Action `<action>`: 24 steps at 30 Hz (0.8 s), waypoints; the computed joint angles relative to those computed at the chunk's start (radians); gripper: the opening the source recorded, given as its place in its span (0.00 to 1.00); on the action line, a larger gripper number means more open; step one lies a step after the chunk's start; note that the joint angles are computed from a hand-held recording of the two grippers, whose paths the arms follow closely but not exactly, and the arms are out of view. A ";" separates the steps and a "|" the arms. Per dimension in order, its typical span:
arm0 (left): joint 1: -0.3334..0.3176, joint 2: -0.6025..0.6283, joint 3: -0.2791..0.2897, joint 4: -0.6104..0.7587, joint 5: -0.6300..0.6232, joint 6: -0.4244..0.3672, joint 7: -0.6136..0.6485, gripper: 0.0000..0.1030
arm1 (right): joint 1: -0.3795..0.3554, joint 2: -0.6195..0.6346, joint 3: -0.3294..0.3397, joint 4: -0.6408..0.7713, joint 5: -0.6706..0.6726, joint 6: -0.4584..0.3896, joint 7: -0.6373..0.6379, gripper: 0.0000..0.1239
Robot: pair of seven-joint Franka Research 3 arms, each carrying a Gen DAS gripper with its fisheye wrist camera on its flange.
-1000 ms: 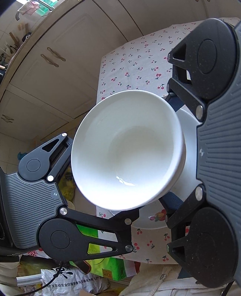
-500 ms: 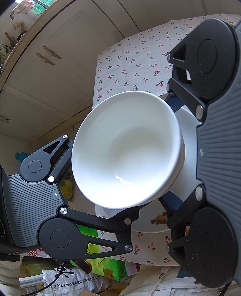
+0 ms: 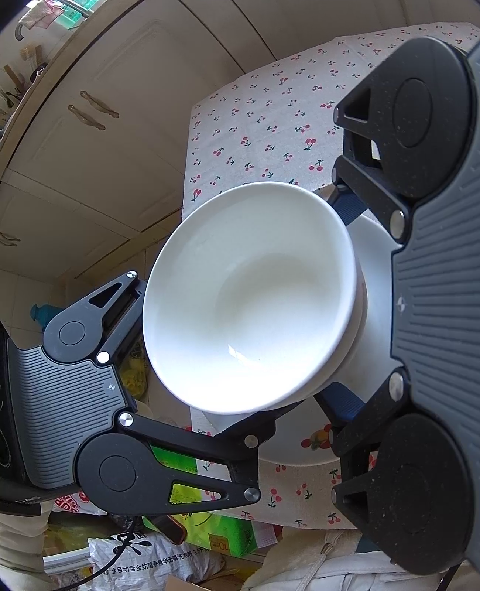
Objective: Organize plates and bowls
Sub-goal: 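Lower the bowl stack onto the plate stack and open both tools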
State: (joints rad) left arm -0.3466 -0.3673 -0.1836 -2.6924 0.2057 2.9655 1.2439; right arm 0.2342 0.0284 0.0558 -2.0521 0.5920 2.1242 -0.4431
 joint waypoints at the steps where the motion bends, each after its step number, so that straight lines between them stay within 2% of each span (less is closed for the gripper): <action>1: 0.009 -0.001 -0.009 -0.003 0.007 0.004 -0.010 0.85 | 0.000 -0.002 0.000 -0.004 0.004 0.003 -0.003 0.75; 5: 0.060 -0.018 -0.067 -0.018 0.054 0.024 -0.093 0.89 | -0.004 -0.021 -0.005 -0.028 0.028 0.012 -0.019 0.79; 6: 0.089 -0.029 -0.100 -0.020 0.081 0.018 -0.131 0.92 | -0.005 -0.027 -0.007 -0.035 0.034 0.017 -0.022 0.80; 9: 0.197 -0.080 -0.228 -0.033 0.199 0.001 -0.283 0.93 | -0.007 -0.058 -0.014 -0.073 0.059 0.051 -0.043 0.81; 11: 0.201 -0.112 -0.258 -0.037 0.223 -0.037 -0.359 0.93 | -0.011 -0.081 -0.022 -0.095 0.082 0.062 -0.055 0.81; 14: 0.221 -0.182 -0.338 -0.043 0.278 -0.095 -0.494 0.94 | -0.016 -0.124 -0.038 -0.133 0.126 0.084 -0.059 0.81; 17: 0.272 -0.260 -0.467 -0.031 0.363 -0.165 -0.660 0.99 | -0.014 -0.198 -0.052 -0.216 0.192 0.170 -0.076 0.81; 20: 0.297 -0.305 -0.553 -0.015 0.403 -0.199 -0.821 0.99 | -0.010 -0.271 -0.078 -0.299 0.255 0.232 -0.087 0.82; 23: 0.350 -0.338 -0.673 0.029 0.448 -0.265 -0.997 0.99 | -0.006 -0.334 -0.096 -0.377 0.317 0.304 -0.034 0.83; 24: 0.371 -0.345 -0.722 0.054 0.454 -0.312 -1.061 0.99 | -0.003 -0.357 -0.104 -0.404 0.343 0.329 -0.017 0.83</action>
State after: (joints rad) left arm 0.0247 -0.7121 -0.9054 -2.6379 0.6596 2.6531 0.1829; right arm 0.2310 -0.3284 -0.0484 -2.4563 0.9355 2.4527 -0.4600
